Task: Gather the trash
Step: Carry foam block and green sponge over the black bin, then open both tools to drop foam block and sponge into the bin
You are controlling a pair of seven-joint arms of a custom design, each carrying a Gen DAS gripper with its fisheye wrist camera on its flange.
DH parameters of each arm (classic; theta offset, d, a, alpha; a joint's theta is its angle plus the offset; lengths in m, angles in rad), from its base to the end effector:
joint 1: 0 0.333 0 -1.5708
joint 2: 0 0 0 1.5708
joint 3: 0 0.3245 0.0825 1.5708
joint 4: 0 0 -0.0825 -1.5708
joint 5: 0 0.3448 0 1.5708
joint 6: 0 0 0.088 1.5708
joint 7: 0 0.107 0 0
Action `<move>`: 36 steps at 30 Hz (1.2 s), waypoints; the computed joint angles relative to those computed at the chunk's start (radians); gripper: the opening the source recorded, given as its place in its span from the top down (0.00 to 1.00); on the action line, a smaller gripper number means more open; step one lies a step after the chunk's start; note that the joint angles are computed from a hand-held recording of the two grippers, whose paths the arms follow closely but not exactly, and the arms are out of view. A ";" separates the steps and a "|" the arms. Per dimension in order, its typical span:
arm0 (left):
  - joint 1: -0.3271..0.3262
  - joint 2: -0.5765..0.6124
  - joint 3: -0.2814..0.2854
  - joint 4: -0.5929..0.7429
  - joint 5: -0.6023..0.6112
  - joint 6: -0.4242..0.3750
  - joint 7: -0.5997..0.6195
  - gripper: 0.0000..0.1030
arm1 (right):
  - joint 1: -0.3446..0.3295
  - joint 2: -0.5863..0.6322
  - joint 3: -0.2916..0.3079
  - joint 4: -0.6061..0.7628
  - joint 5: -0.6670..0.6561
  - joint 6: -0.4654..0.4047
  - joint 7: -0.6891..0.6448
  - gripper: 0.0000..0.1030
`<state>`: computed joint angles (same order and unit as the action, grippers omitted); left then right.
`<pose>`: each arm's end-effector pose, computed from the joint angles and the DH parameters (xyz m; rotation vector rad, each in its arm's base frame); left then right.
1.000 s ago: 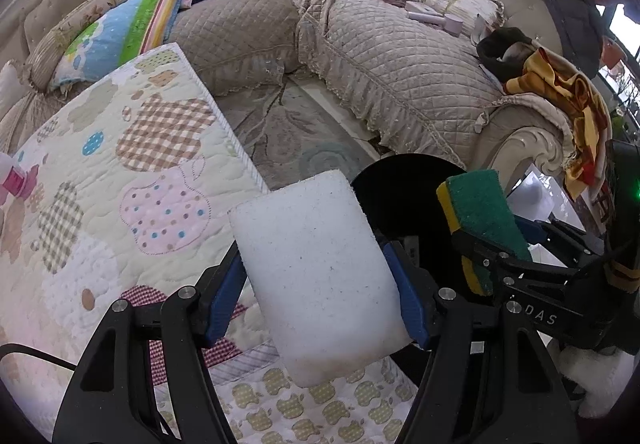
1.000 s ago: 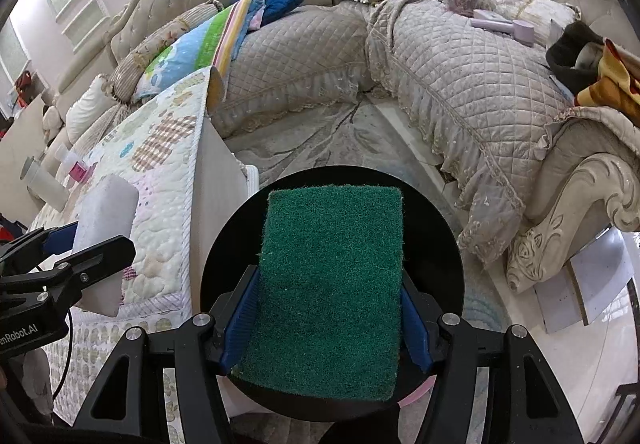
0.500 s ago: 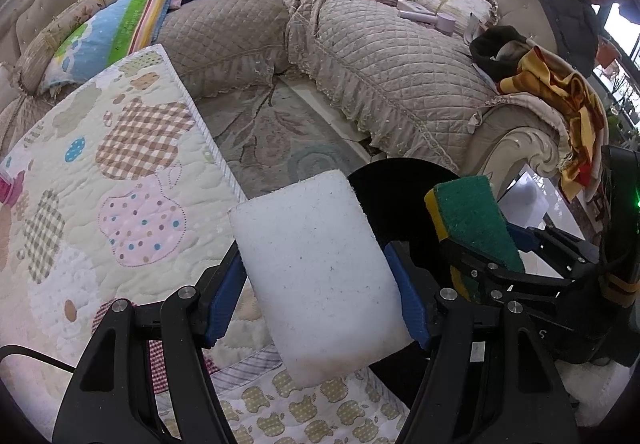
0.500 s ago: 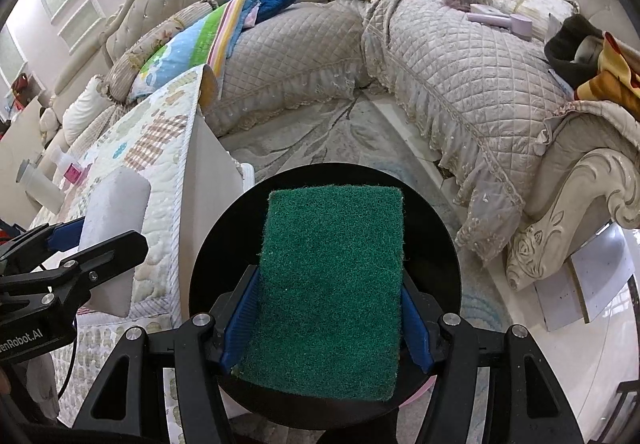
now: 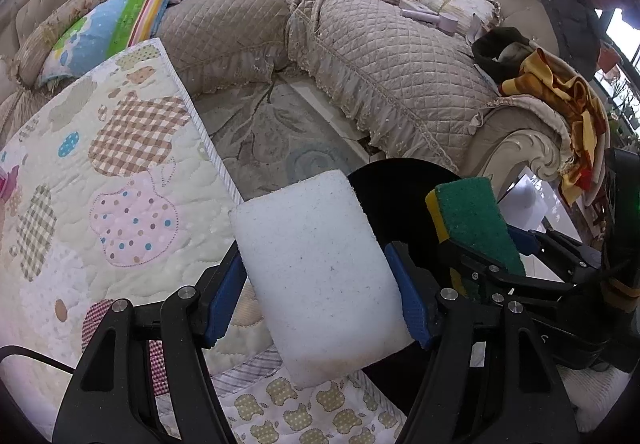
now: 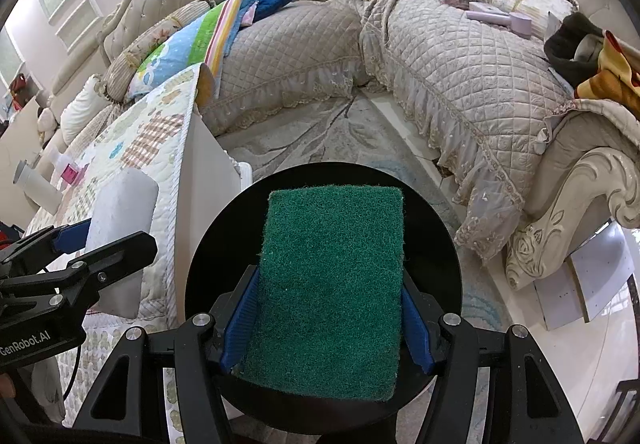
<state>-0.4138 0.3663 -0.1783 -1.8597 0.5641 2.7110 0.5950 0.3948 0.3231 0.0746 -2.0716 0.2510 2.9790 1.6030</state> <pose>0.5282 -0.3633 0.4082 -1.9100 1.9979 -0.6877 0.5505 0.2561 0.3754 -1.9787 1.6335 -0.2378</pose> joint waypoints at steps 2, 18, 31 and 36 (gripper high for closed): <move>0.005 0.001 -0.002 -0.002 -0.006 0.012 0.003 0.33 | 0.000 0.003 -0.002 0.001 0.001 0.000 0.002 0.40; 0.052 -0.002 -0.040 -0.041 -0.156 0.136 0.112 0.31 | -0.016 -0.012 0.012 -0.014 0.051 0.005 -0.013 0.30; 0.105 -0.019 -0.088 -0.090 -0.286 0.275 0.271 0.28 | -0.007 -0.052 -0.010 -0.067 0.001 0.009 0.043 0.28; 0.098 -0.011 -0.085 -0.085 -0.308 0.254 0.309 0.28 | -0.015 -0.059 -0.002 -0.081 0.004 0.023 0.035 0.28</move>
<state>-0.3163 0.3553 -0.2633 -1.9444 0.2556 2.9652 0.9040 0.3801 0.2641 0.0723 -2.1526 0.2551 3.0015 1.6378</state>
